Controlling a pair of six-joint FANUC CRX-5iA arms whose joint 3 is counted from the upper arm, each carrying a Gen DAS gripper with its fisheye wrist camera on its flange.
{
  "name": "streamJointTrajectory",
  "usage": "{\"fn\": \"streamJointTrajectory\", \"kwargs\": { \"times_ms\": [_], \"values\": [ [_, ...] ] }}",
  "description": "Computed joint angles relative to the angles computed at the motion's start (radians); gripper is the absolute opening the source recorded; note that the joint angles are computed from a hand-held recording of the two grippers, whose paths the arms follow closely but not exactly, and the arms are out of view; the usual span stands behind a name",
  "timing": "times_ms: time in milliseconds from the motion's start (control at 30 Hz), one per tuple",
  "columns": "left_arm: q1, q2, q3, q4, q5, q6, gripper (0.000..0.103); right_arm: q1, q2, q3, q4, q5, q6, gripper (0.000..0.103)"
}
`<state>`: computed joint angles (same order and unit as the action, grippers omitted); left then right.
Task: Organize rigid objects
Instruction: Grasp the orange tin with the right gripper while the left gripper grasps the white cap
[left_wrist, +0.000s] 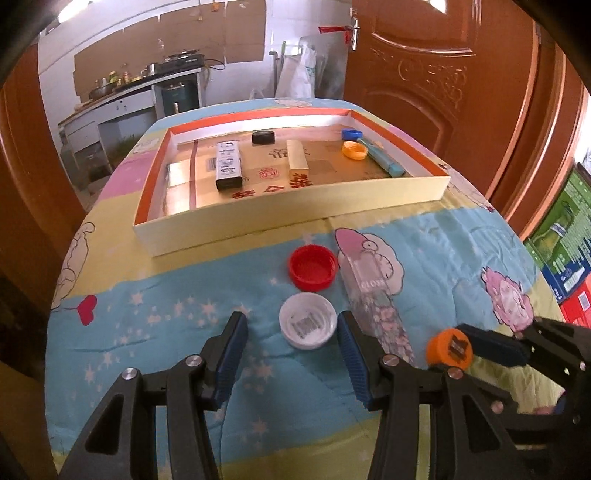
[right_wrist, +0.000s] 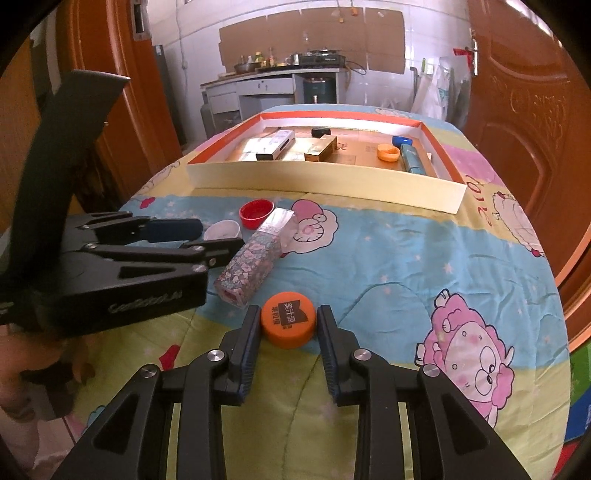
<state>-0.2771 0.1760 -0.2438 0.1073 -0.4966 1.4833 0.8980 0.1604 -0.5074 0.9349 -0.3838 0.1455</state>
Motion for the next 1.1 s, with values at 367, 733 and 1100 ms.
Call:
{"fn": "streamJointTrajectory", "kwargs": {
  "times_ms": [367, 733, 1100],
  "values": [
    [0.009, -0.005, -0.014, 0.021, 0.022, 0.006, 0.031, -0.006, -0.013, -0.017, 0.021, 0.007, -0.038, 0.031],
    [0.010, -0.037, -0.038, 0.012, 0.033, 0.026, 0.031, 0.002, -0.014, -0.018, 0.029, -0.015, -0.053, 0.031],
    [0.005, -0.098, -0.026, -0.079, 0.013, 0.142, 0.031, 0.013, -0.018, -0.005, 0.006, -0.059, -0.025, 0.031]
  ]
}}
